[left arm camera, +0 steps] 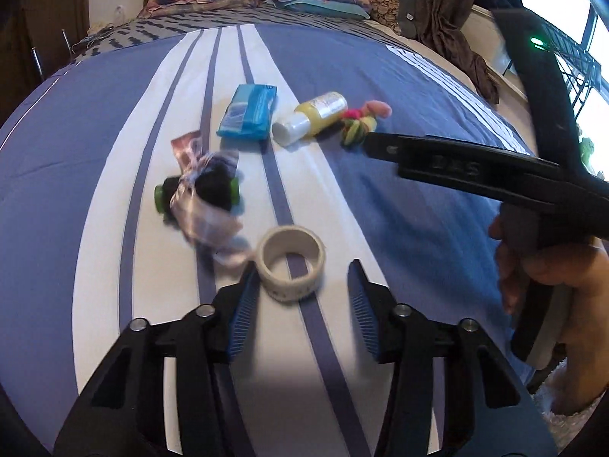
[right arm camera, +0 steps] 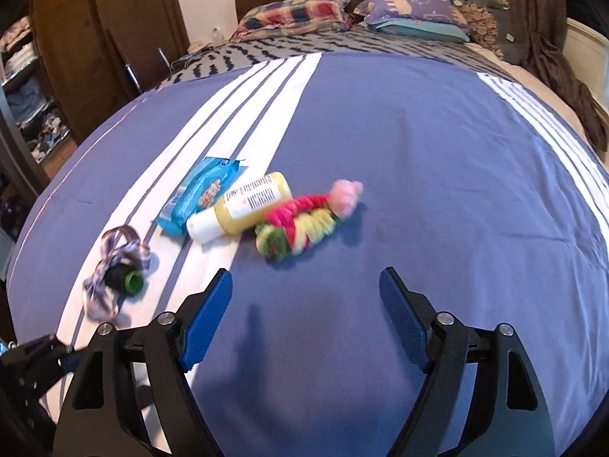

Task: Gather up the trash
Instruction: 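Grasp the pink-green fuzzy toy with the right gripper while the left grasps the white tape roll, then carry the fuzzy toy and the tape roll down to the black bin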

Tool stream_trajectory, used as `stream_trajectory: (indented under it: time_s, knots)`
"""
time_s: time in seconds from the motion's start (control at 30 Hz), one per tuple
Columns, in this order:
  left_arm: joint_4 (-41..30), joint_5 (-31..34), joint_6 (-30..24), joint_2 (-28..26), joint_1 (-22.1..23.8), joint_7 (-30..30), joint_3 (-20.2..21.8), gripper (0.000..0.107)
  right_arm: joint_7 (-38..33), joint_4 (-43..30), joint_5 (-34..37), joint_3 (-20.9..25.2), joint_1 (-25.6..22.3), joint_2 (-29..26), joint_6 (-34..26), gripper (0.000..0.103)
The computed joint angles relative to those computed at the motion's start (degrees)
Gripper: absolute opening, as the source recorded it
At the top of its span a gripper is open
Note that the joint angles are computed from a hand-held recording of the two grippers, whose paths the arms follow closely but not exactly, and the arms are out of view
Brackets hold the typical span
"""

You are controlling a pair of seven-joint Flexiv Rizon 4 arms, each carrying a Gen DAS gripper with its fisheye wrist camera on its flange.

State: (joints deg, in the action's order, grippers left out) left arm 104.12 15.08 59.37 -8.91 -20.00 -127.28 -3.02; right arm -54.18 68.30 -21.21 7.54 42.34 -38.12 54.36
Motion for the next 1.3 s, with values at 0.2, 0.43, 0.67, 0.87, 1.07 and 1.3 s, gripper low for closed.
stream_trajectory:
  time_s: [0.2,0.43,0.67,0.87,1.07,1.3]
  knots:
    - [-0.46,-1.82,1.61,-1.13,0.68,2.06,0.05,0.032,-2.14,-11.27,2.08,0.06,0.76,-6.53,-6.92,0.073]
    - [-0.79,-1.48,1.98,-1.42,0.12,2.36,0.44,0.031,-1.02,-18.03,2.87,-2.25,2.09,-10.18,-11.7,0.047]
    - [0.93,3.17,1.49,1.97,-1.24,-0.91,0.58,0.031,0.84,-6.38,0.1,-3.18,2.39,-3.31,-7.15,0.033]
    - [5.36,4.64,1.2,7.48,-1.66,-3.76,-1.82,0.031,3.96,11.57,-4.24,-1.23,1.62,8.56,0.05,0.033]
    - [10.57,8.32,-0.97,14.48,-2.02,-10.28,-5.87,0.031,12.63,29.48,-12.56,1.51,0.67,21.15,7.59,0.033]
    - [15.87,11.41,-4.81,22.04,-2.19,-17.46,-12.26,0.031,22.36,44.21,-18.89,7.23,-2.01,31.94,13.6,0.033]
